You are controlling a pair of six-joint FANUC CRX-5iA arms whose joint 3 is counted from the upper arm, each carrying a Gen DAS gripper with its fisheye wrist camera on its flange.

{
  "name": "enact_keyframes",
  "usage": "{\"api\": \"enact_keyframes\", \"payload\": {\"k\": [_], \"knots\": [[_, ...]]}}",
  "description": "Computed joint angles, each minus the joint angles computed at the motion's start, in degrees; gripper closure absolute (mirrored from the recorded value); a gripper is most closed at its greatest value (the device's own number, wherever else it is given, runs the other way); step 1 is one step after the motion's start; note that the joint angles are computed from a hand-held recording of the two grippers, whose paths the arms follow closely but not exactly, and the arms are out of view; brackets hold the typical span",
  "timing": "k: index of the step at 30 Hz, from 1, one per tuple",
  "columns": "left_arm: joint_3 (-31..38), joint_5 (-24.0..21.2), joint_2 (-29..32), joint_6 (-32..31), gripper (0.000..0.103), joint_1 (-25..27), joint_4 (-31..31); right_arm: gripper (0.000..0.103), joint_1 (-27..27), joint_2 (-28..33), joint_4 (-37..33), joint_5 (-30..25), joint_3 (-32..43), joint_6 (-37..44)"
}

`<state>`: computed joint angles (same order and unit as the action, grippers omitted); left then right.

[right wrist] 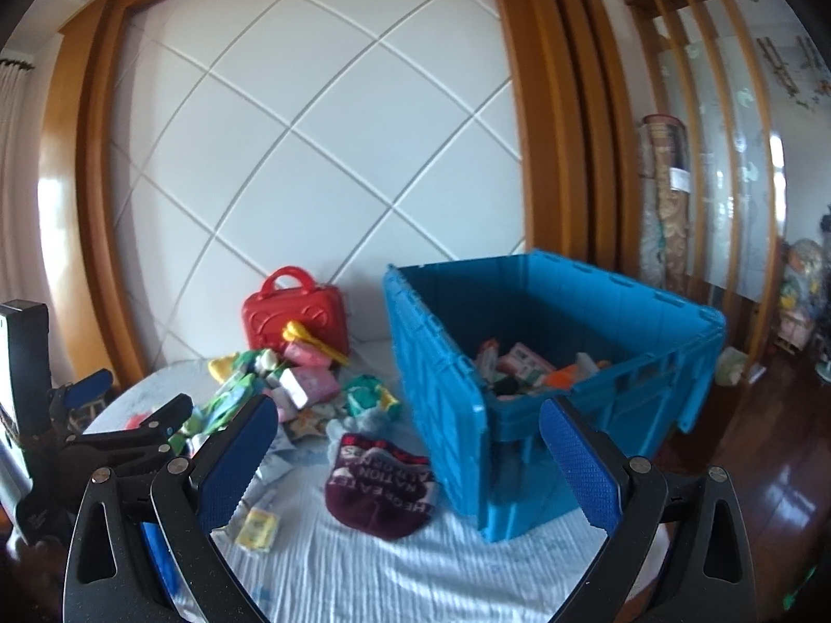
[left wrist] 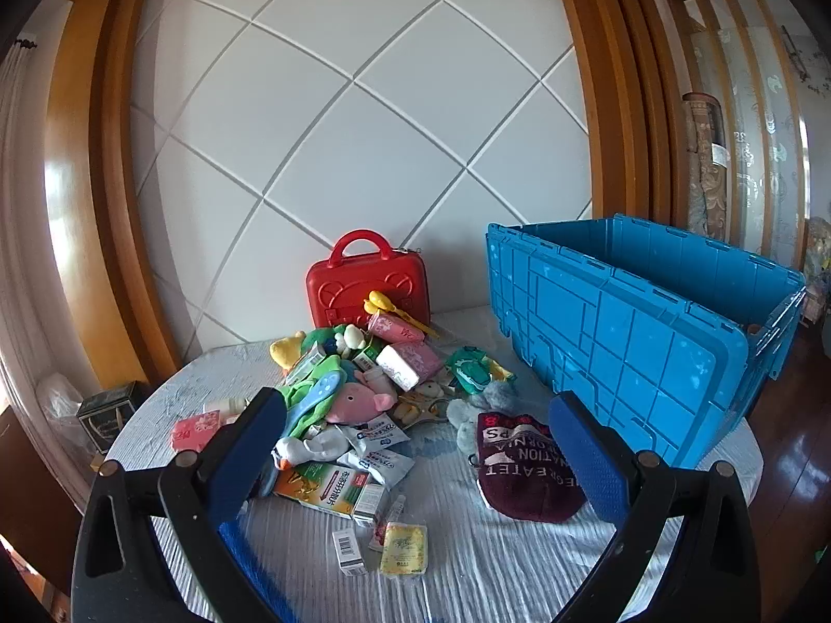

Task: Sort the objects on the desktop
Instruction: 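Move both tools toward the pile of items on the table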

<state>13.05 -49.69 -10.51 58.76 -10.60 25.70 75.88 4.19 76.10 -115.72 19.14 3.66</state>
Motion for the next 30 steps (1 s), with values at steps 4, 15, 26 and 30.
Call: {"api": "enact_keyframes", "payload": {"k": [4, 15, 26, 30], "knots": [[-1.08, 1.28, -0.57, 2.7, 0.0, 0.19, -5.34, 0.001, -0.39, -2.74, -2.61, 4.04, -3.82, -0.67], [-4.49, -0.26, -0.23, 5.72, 0.0, 5.38, -11.7, 0.001, -4.55, -7.82, -13.43, 16.67, -11.42, -3.79], [-1.51, 2.64, 10.09, -0.93, 0.0, 9.2, -7.14, 0.001, -17.62, 0.04, -21.58, 28.58, -5.13, 3.96], [2.34, 1.75, 15.57, -3.84, 0.0, 9.55, -6.64, 0.001, -22.38, 4.09, -24.89, 33.12, -1.93, 7.02]]}}
